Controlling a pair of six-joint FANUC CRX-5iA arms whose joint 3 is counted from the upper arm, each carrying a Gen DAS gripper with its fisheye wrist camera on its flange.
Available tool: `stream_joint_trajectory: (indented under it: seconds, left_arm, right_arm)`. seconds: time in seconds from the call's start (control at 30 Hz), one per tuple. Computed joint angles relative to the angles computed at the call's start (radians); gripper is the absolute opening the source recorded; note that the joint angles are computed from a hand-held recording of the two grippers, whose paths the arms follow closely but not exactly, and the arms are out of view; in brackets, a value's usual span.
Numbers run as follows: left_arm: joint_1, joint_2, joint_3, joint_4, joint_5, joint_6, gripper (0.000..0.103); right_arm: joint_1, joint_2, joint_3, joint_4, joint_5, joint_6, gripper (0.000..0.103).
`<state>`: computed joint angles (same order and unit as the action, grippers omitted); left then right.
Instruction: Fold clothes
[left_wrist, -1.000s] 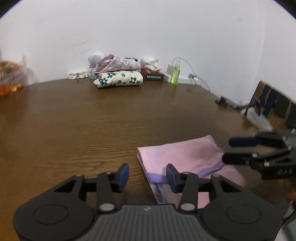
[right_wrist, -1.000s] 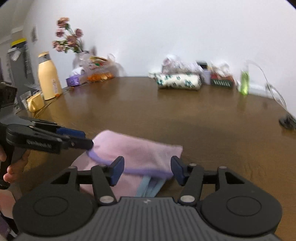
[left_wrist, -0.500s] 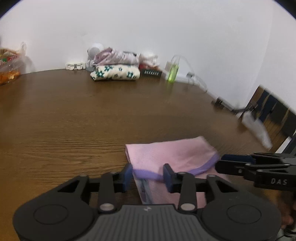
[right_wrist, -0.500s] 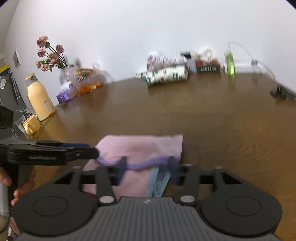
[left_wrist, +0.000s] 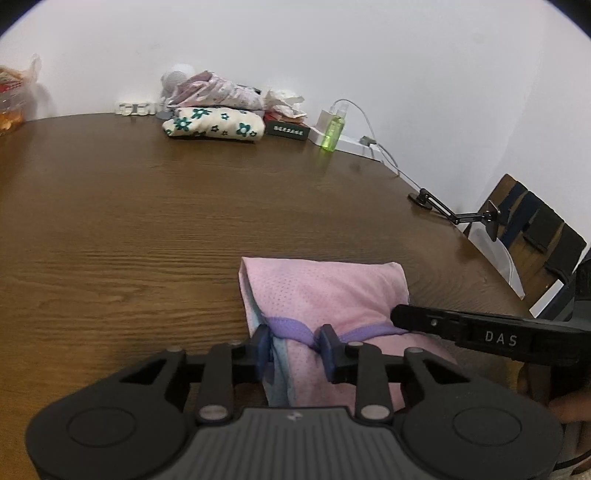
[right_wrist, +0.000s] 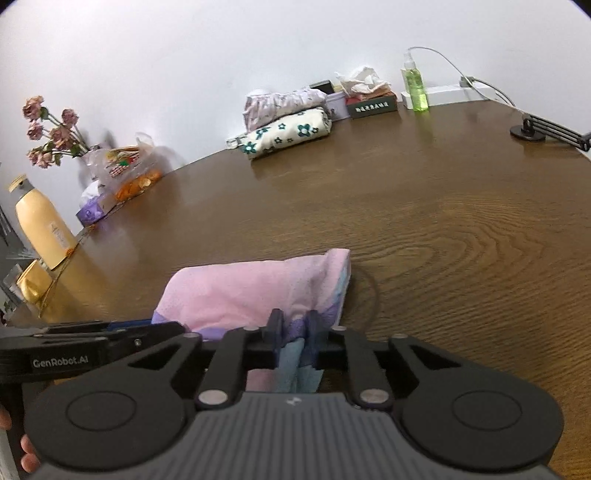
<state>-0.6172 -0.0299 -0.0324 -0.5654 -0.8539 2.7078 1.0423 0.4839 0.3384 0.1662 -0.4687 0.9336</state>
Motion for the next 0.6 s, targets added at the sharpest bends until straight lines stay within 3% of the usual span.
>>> stream_joint_trajectory:
  seconds: [0.03,0.07,0.1,0.13,0.2,0.3,0.33,0.4,0.57,0.6]
  left_arm:
    - [-0.013,-0.022,-0.011,-0.017,-0.006,0.006,0.032]
    - [-0.032,-0.049,-0.028,-0.047,-0.007,0.014,0.042]
    - [-0.054,-0.069,-0.04,-0.076,-0.014,0.019,0.055]
    - [-0.08,-0.084,-0.048,-0.106,-0.027,0.019,0.06]
    - [-0.116,-0.109,-0.07,-0.135,-0.034,0.005,0.07]
    - [-0.083,-0.111,-0.097,-0.065,0.026,-0.027,0.07]
    - [-0.078,-0.102,-0.095,-0.059,0.032,-0.022,0.068]
    - [-0.068,-0.075,-0.075,-0.046,0.023,-0.054,0.055]
    - [-0.052,-0.038,-0.06,-0.037,0.03,-0.082,0.049]
    - [-0.048,-0.04,-0.068,-0.033,0.046,-0.078,0.041]
  right_arm:
    - [0.002,-0.013,-0.011,-0.003,0.009,0.014,0.033]
    - [0.005,-0.046,-0.055,0.008,0.053,0.039,0.042]
    - [0.01,-0.08,-0.108,0.045,0.1,0.054,0.06]
    - [0.017,-0.103,-0.151,0.098,0.128,0.049,0.068]
    - [0.027,-0.128,-0.19,0.129,0.138,0.08,0.068]
    - [0.035,-0.118,-0.165,0.049,0.095,0.162,0.067]
    - [0.037,-0.11,-0.157,0.032,0.089,0.175,0.066]
    - [0.038,-0.091,-0.137,0.026,0.061,0.165,0.061]
    - [0.039,-0.092,-0.167,0.026,0.076,0.138,0.058]
    - [0.039,-0.095,-0.175,0.032,0.084,0.13,0.054]
